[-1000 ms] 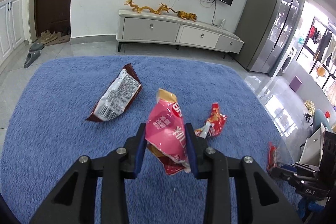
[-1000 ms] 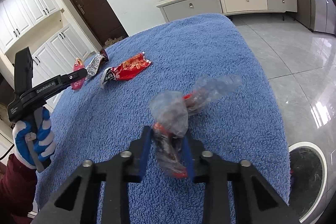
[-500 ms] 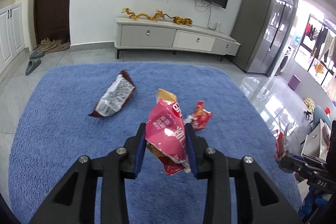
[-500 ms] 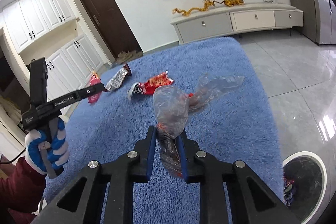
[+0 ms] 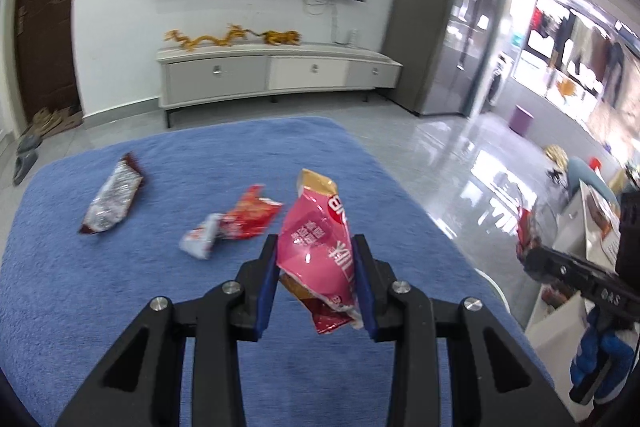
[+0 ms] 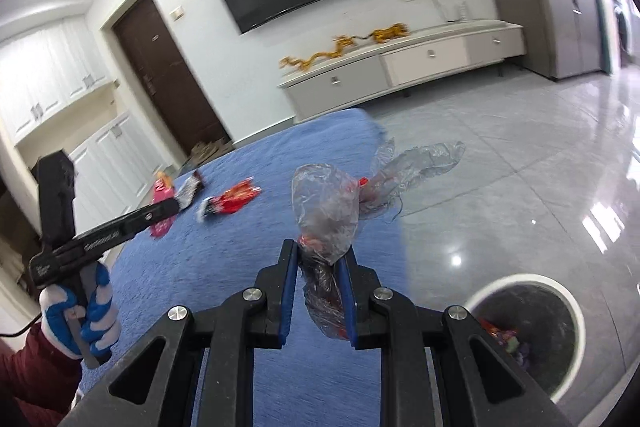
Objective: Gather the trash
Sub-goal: 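Carry both bags over the bin and open both tools to drop them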
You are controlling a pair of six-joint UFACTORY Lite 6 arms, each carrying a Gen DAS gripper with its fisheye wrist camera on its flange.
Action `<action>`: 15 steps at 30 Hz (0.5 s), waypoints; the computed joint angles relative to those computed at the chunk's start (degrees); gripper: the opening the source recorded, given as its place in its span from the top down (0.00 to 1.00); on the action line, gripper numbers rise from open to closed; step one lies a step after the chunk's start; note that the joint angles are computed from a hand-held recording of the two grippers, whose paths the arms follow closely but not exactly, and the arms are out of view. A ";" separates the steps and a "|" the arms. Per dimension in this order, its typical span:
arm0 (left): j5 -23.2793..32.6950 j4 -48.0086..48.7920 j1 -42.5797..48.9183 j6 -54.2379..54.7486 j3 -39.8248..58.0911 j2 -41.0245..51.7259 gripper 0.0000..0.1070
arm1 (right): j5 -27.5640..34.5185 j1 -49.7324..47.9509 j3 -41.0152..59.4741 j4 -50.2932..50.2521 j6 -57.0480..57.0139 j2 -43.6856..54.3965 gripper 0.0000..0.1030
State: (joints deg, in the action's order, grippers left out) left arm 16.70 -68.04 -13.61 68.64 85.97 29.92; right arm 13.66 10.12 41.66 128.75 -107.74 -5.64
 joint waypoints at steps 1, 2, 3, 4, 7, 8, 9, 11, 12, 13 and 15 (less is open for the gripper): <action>-0.21 0.67 -1.06 -0.45 0.14 0.14 0.69 | 0.48 -1.51 -1.89 -0.27 0.24 -1.49 0.81; -0.37 2.07 -2.30 -1.59 0.62 0.48 0.69 | 1.30 -3.92 -3.90 -1.77 1.62 -2.87 0.81; -0.65 4.32 -4.07 -3.57 1.48 1.12 0.69 | 2.00 -5.94 -5.07 -4.56 4.01 -3.82 0.81; -0.61 6.82 -5.30 -5.90 2.62 1.84 0.69 | 2.73 -8.12 -6.66 -6.13 5.33 -4.80 0.81; -0.82 14.43 -10.11 -12.83 6.00 4.44 0.69 | 4.94 -14.38 -11.19 -11.91 9.88 -8.10 0.81; -0.58 17.53 -11.65 -15.70 7.67 5.64 0.69 | 5.74 -16.75 -12.51 -13.21 10.58 -8.51 0.81; -0.10 21.61 -13.61 -19.53 10.05 7.35 0.69 | 6.25 -18.43 -13.48 -14.21 11.10 -8.93 0.81; 1.06 28.35 -16.89 -25.83 14.76 10.72 0.69 | 7.80 -22.03 -15.37 -15.99 11.77 -9.42 0.81; 1.51 30.72 -18.31 -27.97 16.46 11.96 0.69 | 8.48 -23.67 -16.38 -16.61 12.07 -9.68 0.81; 2.32 33.85 -19.75 -30.94 19.17 13.78 0.69 | 8.85 -24.74 -17.29 -16.73 11.97 -10.01 0.81; 4.46 40.03 -22.74 -36.68 25.78 18.33 0.69 | 9.88 -27.48 -17.98 -18.20 12.22 -9.35 0.81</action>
State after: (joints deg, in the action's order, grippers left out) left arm 21.15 -28.00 -36.35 31.95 111.75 48.26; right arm 23.54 -17.36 23.68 110.55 -95.53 -14.99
